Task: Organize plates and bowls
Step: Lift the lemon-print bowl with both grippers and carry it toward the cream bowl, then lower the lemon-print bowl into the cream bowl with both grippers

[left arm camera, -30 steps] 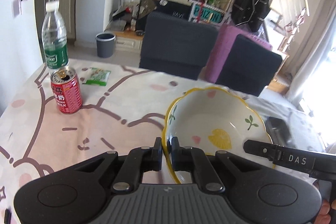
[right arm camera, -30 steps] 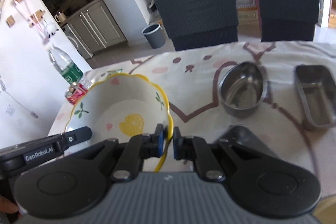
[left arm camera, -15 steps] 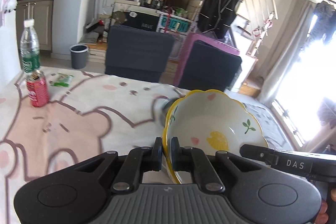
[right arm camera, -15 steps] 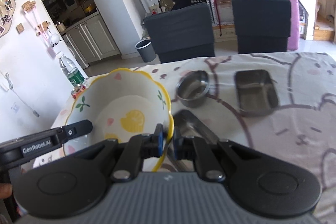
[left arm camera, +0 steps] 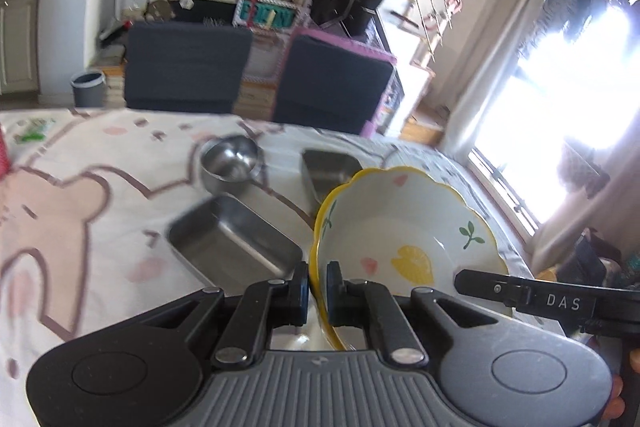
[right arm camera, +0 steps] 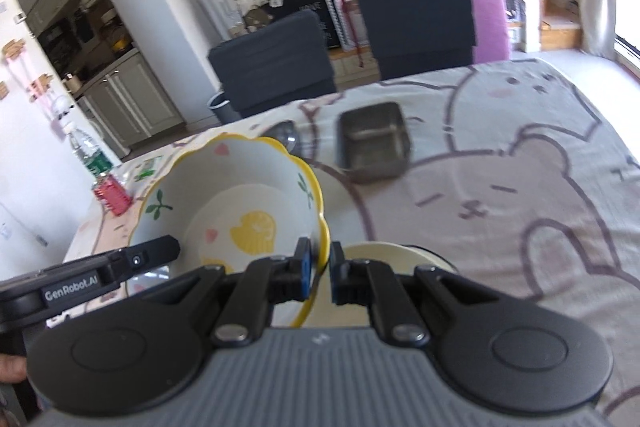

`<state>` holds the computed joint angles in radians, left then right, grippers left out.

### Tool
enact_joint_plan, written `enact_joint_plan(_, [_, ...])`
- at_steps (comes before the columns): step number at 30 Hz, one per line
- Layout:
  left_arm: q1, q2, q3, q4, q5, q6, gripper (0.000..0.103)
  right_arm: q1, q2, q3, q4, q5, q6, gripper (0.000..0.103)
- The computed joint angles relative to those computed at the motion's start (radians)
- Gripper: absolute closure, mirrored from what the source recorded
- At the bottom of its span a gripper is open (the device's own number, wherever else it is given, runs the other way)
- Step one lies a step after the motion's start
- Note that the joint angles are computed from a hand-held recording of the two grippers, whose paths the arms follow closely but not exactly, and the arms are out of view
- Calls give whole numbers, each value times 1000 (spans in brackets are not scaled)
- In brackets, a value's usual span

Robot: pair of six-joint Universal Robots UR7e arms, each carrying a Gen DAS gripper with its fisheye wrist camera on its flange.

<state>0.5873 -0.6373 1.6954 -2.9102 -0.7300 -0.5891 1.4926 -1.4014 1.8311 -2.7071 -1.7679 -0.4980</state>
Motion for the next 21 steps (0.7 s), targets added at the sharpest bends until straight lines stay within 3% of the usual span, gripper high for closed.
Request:
enact_joint_plan(7, [29,46,-53,55,-102,-23,94,-49,-9,-26,30,-23,59,93])
enact_joint_plan(21, [40,98,-134,284,-152,-34,92,-77,13,-88,203,-136,109,93])
